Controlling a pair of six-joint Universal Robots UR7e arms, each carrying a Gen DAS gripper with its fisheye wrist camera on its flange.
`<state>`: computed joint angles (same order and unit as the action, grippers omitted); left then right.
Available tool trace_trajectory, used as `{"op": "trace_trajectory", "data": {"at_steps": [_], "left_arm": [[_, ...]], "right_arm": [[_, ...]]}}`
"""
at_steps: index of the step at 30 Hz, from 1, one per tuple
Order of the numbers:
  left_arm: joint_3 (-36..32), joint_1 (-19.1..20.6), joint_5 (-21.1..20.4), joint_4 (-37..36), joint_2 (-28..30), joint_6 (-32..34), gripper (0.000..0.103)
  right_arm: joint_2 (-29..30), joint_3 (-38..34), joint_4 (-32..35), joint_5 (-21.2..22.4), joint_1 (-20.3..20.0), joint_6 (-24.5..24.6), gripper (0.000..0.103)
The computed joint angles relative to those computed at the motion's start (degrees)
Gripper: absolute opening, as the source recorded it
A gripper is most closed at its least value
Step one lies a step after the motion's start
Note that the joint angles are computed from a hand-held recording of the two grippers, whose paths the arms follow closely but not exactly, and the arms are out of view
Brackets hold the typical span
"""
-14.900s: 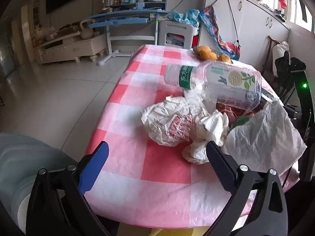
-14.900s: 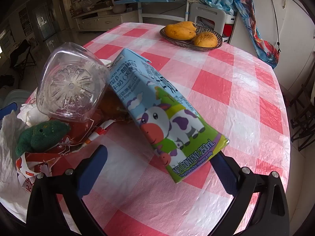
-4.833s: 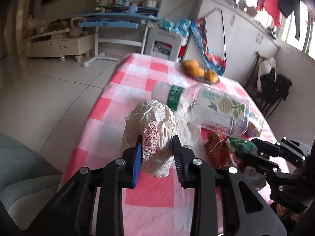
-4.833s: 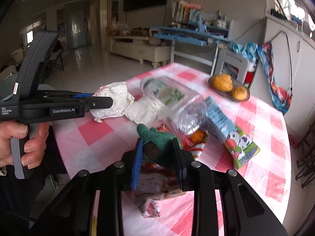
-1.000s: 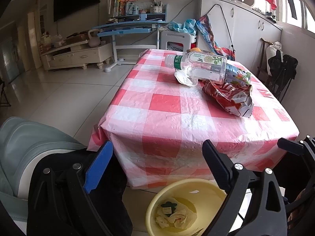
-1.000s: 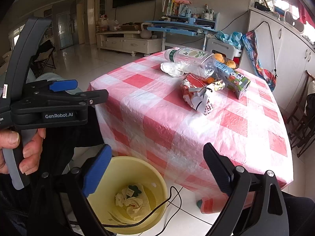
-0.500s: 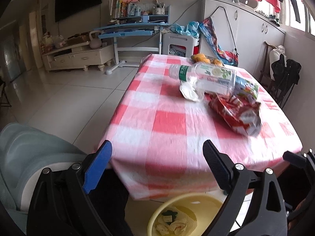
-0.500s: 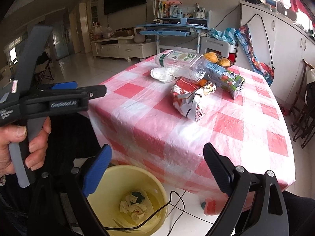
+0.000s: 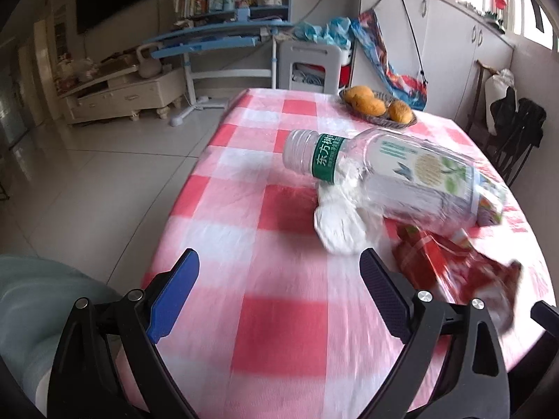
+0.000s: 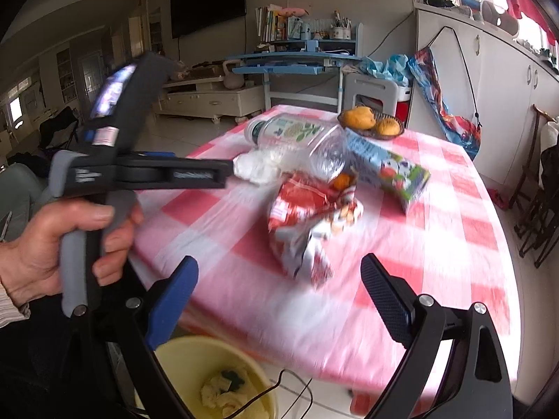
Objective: Collect trash
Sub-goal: 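Grasp the red snack bag with the right tool, then grasp the white tissue by the bottle with the left tool while the right lifts the snack bag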
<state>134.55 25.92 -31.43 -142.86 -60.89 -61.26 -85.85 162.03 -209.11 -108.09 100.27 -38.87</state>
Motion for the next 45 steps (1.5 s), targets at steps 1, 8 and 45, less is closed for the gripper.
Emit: {"op": "trace_trajectory", "data": {"at_steps": [1,8,45], "left_arm": [[-0.94,1.27,-0.4,-1.95,1.02,2.46,0.09],[-7.49,7.55,-4.98,-9.41,6.65,15.69,0.055],[5.97,-2.24,-8.99,-5.71,-6.08,6.02,0.018]], "right_arm": [[1.19,-0.6,-0.8,0.19,-0.23,-0.27,0.09],[4.53,-3.97,-0.41,1.65,-2.37,-0.09,0.09],[-22.97,-2.03,35.83,19.29,-13.72,4.94,0.017]]}}
